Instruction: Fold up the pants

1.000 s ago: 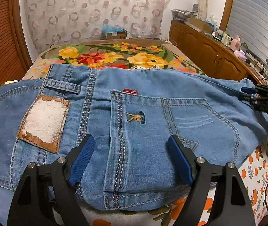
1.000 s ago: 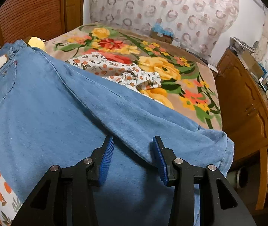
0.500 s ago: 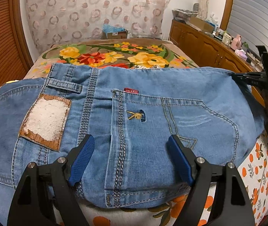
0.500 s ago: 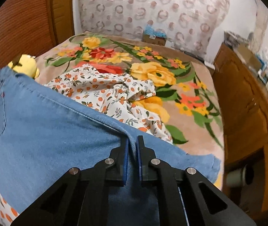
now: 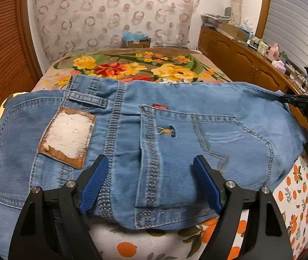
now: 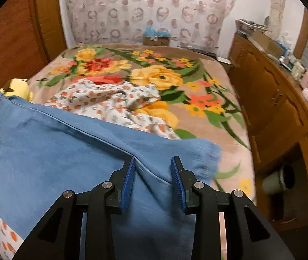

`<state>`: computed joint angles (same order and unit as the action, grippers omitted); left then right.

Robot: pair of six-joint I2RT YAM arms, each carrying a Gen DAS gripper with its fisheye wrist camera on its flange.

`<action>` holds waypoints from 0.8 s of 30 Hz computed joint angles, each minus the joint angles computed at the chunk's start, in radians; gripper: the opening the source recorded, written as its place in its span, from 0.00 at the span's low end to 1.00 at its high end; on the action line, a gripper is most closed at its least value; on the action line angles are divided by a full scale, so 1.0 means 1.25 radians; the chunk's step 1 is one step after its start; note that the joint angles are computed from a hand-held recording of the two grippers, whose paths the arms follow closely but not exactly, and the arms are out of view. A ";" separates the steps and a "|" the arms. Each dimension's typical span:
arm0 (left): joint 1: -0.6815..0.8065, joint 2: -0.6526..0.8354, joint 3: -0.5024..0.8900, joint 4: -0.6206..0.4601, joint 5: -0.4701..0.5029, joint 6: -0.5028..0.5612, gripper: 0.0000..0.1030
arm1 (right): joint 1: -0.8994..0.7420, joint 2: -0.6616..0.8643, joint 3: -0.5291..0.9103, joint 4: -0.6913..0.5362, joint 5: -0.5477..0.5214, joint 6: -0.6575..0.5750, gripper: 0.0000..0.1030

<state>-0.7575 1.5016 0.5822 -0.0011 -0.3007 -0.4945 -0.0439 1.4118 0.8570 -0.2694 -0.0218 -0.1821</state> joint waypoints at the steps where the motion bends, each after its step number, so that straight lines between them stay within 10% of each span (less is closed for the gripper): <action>1: 0.004 -0.001 -0.002 0.001 0.000 0.001 0.79 | -0.008 0.006 0.001 0.005 0.009 0.003 0.35; 6: -0.002 -0.001 -0.003 -0.001 -0.007 -0.004 0.79 | 0.019 0.013 -0.014 0.106 0.154 0.041 0.35; 24: 0.041 -0.283 -0.135 -0.143 -0.087 -0.012 0.71 | -0.117 -0.309 -0.317 0.069 -0.108 0.069 0.44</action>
